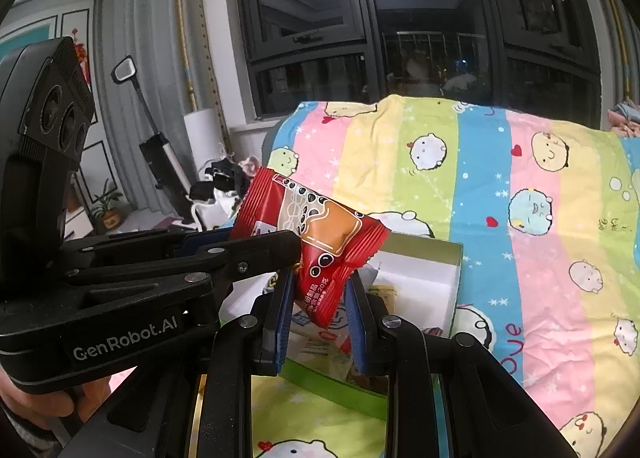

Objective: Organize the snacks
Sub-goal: 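Lower the red panda bag with the right gripper into the green box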

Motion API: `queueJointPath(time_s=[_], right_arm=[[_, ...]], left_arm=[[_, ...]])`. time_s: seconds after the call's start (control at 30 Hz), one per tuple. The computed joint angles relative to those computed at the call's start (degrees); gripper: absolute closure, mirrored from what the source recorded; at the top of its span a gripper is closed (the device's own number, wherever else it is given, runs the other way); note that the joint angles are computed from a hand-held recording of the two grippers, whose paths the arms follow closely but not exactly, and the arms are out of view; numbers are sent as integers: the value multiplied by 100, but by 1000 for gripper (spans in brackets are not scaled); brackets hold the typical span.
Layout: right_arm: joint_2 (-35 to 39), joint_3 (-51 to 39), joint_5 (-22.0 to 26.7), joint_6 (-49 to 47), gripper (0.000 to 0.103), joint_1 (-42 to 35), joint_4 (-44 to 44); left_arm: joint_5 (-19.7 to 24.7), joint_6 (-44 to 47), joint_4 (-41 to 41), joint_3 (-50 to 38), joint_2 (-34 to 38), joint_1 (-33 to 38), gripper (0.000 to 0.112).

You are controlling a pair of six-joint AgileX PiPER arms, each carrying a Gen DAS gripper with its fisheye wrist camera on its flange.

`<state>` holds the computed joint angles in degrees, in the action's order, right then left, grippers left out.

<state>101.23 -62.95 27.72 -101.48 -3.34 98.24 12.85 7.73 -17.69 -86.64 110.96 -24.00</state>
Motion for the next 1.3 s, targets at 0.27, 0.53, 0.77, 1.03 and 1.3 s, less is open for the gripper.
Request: queueJointPath(time_s=[0.27,0.53,0.77,1.03,1.3], right_arm=[[274,-272,-14,291,76,-8,-263],[646,-731,-85,1312,76,-3,-1182],[928,-1036,-173,1917,76,27,-1814],[1193,-1372,-161,2598,76,53,-2460],[1354,-1575,-117,3143,76,72,-2943]], left_arm=[[200,1,-57,-326,277,47,92],[704,192,-486,-913,777,178,91],[1058,138,-582,-1326,1130,249,90],[1363,29,-544,-1689,1409,314,90],[1505,-104,-438,-1886,1591,327,90]])
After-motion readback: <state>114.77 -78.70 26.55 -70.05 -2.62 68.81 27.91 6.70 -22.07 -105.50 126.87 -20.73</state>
